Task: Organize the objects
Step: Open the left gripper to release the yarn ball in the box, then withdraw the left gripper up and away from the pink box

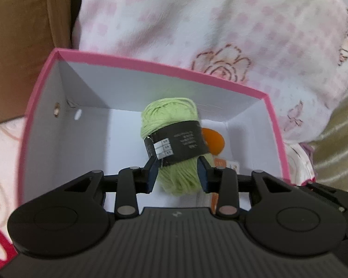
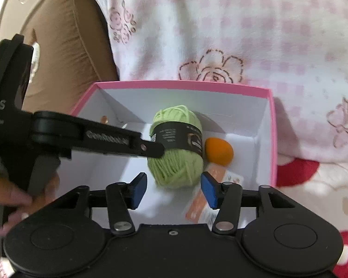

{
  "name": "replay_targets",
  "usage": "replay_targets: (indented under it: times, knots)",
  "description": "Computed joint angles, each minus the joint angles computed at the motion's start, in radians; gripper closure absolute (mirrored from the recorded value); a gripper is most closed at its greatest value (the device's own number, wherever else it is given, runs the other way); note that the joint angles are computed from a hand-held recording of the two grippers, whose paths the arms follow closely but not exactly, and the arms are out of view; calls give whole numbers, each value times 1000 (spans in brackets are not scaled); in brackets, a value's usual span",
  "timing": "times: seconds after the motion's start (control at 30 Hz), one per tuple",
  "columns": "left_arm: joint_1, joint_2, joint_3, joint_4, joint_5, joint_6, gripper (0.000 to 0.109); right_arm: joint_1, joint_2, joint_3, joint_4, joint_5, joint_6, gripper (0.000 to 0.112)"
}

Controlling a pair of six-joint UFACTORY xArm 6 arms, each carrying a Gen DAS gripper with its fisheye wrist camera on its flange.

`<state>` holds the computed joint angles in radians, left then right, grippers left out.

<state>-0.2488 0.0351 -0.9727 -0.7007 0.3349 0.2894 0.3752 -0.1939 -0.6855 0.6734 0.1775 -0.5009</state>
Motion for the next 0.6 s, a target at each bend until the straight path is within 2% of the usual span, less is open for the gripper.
replay_targets:
  times: [0.1,0.17,0.33,0.5,0.6]
  knots:
    - [10,-68,35,89,48,-48,74,-27,-75,39,-81,43,70,54]
    - [7,-119,71,142,51,-84,73,-46,-118,55,-17,80,24,54]
    - [11,-266,155,172,107,-117,69,-57,-209,94,-105,115,95,54]
    - [-1,-389,202,281,172,-218,67,-42,-351,140,-292,182,217,54]
    - [-9,-462,221,331,217,-271,67,-27,-414,151,-355,223,255,54]
